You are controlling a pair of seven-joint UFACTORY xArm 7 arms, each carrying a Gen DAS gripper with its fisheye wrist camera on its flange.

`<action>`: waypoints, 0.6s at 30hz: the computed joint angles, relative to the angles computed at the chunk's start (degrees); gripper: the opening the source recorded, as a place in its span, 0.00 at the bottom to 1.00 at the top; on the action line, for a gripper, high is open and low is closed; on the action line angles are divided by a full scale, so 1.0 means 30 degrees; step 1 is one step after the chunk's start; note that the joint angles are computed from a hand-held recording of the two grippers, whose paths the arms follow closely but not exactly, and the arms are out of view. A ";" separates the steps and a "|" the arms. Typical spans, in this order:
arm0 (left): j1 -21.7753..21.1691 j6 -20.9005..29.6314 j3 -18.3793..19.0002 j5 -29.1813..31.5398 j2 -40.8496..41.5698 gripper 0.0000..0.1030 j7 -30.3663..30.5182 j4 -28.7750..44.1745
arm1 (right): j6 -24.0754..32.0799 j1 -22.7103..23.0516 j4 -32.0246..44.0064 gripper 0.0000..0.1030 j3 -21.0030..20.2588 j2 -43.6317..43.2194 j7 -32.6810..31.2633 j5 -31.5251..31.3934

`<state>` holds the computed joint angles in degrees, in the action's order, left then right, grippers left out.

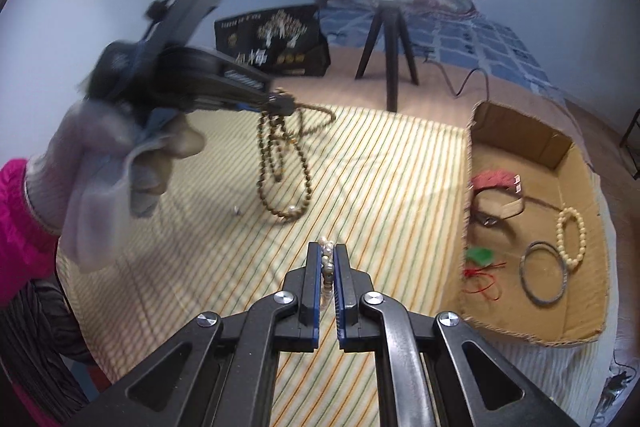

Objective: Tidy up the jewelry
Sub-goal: 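Lift and carry the necklace in the left tool while the right tool carries the pearls to the box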

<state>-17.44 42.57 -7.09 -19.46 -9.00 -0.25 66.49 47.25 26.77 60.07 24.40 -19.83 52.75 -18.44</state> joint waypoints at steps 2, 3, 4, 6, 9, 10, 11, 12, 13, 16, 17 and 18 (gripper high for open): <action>-0.0073 0.0001 0.0084 -0.0387 -0.0416 0.10 0.0248 0.0024 | 0.0122 -0.0119 0.0026 0.03 -0.0012 -0.0420 0.0166 -0.0146; -0.0110 0.0002 0.0156 -0.0610 -0.0687 0.10 0.0422 0.0031 | 0.0165 -0.0243 -0.0008 0.03 -0.0001 -0.0715 0.0326 -0.0253; -0.0143 0.0046 0.0211 -0.0791 -0.0838 0.10 0.0503 0.0148 | 0.0184 -0.0362 -0.0009 0.03 -0.0007 -0.0894 0.0381 -0.0296; -0.0215 0.0270 0.0409 -0.1383 -0.1392 0.10 0.0749 0.0062 | 0.0243 -0.0669 -0.0100 0.03 0.0070 -0.1372 0.0657 -0.0473; -0.0444 0.0376 0.0552 -0.2147 -0.1822 0.10 0.1205 0.0103 | 0.0369 -0.1144 -0.0235 0.03 0.0140 -0.2062 0.0873 -0.0632; -0.0523 0.0438 0.0578 -0.2374 -0.1930 0.10 0.1284 0.0169 | 0.0466 -0.1262 -0.0282 0.03 0.0155 -0.2339 0.0893 -0.0599; -0.0606 0.0488 0.0586 -0.2585 -0.2040 0.10 0.1344 0.0220 | 0.0553 -0.1404 -0.0329 0.03 0.0170 -0.2601 0.0901 -0.0579; -0.0661 0.0490 0.0573 -0.2700 -0.2026 0.10 0.1370 0.0333 | 0.0710 -0.1606 -0.0400 0.03 0.0196 -0.2949 0.0930 -0.0640; -0.0752 0.0548 0.0591 -0.2919 -0.2150 0.10 0.1463 0.0391 | 0.0872 -0.1797 -0.0418 0.03 0.0246 -0.3209 0.0901 -0.0684; -0.1028 0.0787 0.0559 -0.3396 -0.2340 0.10 0.1692 0.0699 | 0.1102 -0.2253 -0.0789 0.03 0.0173 -0.4280 0.0932 -0.0476; -0.1118 0.0810 0.0497 -0.3456 -0.2396 0.10 0.1737 0.0807 | 0.1164 -0.2440 -0.0953 0.03 0.0159 -0.4638 0.0965 -0.0385; -0.1216 0.0819 0.0438 -0.3524 -0.2431 0.10 0.1784 0.0918 | 0.1286 -0.2594 -0.1122 0.03 0.0088 -0.5044 0.0927 -0.0251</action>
